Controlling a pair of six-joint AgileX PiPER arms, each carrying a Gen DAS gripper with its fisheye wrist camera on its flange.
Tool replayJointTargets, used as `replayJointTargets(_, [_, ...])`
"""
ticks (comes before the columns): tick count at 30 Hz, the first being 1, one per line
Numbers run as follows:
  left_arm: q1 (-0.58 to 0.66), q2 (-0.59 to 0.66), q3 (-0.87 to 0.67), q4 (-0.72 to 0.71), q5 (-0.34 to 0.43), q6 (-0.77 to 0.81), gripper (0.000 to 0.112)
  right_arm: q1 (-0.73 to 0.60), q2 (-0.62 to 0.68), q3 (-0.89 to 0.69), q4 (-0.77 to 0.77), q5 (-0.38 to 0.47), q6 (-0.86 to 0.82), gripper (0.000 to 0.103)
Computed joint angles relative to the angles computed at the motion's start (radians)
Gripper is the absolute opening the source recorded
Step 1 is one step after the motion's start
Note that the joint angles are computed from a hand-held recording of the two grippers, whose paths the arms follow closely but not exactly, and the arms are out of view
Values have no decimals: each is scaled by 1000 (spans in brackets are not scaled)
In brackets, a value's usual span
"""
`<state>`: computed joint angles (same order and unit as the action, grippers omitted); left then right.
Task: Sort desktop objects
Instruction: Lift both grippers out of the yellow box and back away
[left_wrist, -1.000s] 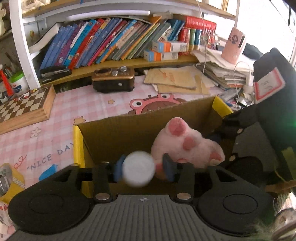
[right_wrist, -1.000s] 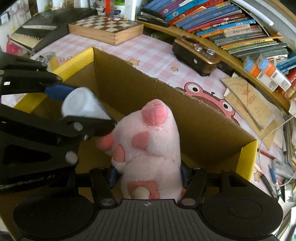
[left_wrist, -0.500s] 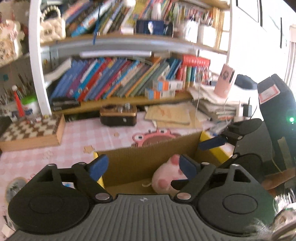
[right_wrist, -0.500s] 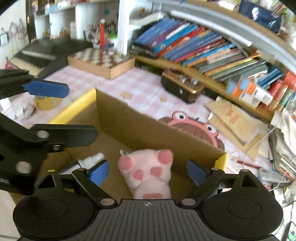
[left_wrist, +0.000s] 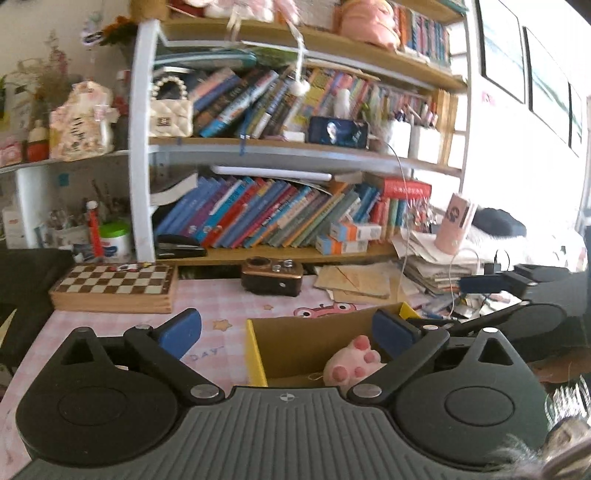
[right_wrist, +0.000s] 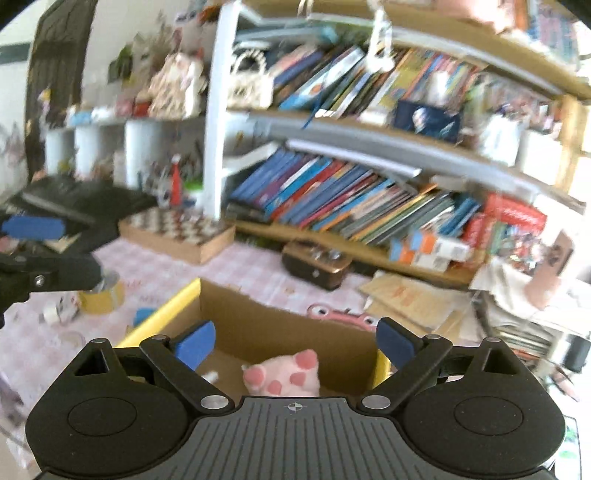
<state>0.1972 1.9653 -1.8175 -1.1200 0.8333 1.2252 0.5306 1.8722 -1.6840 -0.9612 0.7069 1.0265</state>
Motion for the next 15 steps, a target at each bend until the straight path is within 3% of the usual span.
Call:
replayJointTargets(7, [99, -60, 113, -81, 45, 95, 101, 115, -69, 111, -199, 152, 313, 100])
replayJointTargets(15, [215, -67, 139, -100, 147, 139, 103, 263, -40, 100, -214, 367, 479, 102])
